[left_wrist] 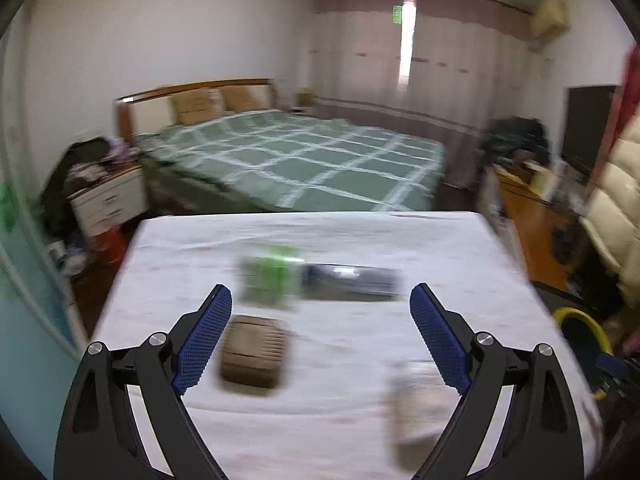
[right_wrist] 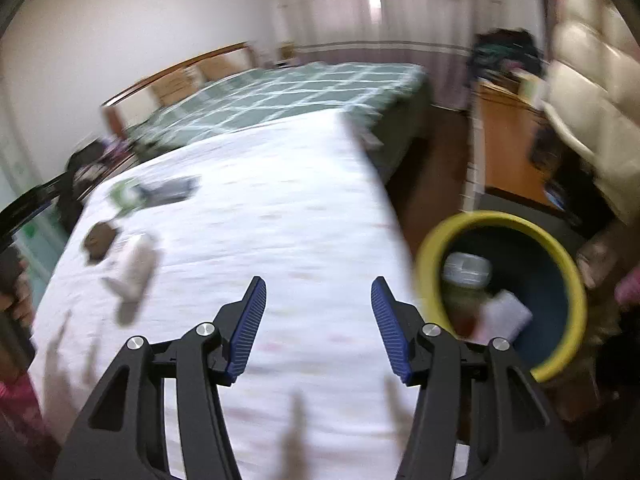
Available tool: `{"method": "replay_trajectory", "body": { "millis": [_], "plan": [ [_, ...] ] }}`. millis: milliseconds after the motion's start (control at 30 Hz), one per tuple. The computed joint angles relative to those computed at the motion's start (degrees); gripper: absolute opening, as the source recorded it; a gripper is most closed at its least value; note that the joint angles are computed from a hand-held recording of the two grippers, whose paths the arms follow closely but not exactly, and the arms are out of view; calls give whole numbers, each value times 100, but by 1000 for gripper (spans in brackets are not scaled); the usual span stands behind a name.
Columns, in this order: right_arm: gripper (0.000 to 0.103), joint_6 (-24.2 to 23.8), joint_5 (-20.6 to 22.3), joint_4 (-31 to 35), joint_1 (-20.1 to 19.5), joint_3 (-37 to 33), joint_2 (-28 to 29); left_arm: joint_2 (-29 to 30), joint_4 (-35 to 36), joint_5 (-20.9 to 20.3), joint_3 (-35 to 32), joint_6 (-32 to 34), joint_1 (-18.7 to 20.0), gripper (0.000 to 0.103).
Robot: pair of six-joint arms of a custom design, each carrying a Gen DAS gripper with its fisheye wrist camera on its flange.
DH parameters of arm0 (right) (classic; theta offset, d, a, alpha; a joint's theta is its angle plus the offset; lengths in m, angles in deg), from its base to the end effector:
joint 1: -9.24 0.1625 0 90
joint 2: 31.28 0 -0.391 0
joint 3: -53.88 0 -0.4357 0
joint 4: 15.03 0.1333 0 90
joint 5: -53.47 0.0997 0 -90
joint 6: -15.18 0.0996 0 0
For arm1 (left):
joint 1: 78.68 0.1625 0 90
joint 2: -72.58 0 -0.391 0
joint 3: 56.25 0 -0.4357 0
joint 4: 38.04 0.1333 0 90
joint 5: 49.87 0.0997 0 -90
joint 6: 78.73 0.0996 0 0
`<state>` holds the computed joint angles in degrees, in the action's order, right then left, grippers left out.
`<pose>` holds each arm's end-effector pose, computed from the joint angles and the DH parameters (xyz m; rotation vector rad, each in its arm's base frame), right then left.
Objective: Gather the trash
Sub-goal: 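Grasp the white pill bottle on the sheet with the right gripper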
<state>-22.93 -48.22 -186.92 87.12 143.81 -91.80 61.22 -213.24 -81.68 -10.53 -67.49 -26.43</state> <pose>-0.0385 -0.7180 0.3086 0.4226 -2.3711 0.9691 -0.3460 -0.8029 0.0378 0.3571 2.0931 -1.2115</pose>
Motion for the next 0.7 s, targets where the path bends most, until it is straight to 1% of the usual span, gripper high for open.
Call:
{"method": "replay_trajectory", "body": {
  "millis": [67,133,200,233,300,367,400,467,500,567,700],
  "plan": [
    [52,-73,20,85,147,-44,128,8,-440,243,-55,328,115,90],
    [52,-81,157,228,315,-46,236,112,-736,463,-237,608,204,90],
    [53,-152,307,182,455,28,315,122,-1044,561,-243,759,294,90],
    [53,-214,340,120,528,75,370,125,-1066,563,-241,696,325,90],
    [53,-219,343,81,645,111,494,-16,-987,481,-21,370,403,90],
    [53,-214,284,79,713,70,646,-119,-830,435,120,86,458,90],
    [53,-204,172,30,763,11,779,-174,-797,394,206,-39,484,91],
    [53,-113,85,57,783,-104,932,-166,-790,389,204,-124,523,92],
    [53,-48,33,53,794,-179,1034,-243,-704,330,333,-269,546,92],
    [54,39,-143,0,848,-350,1252,-228,-598,286,374,-487,514,92],
    [56,148,-414,-97,914,-592,1561,-242,-626,242,416,-554,507,92]
  ]
}}
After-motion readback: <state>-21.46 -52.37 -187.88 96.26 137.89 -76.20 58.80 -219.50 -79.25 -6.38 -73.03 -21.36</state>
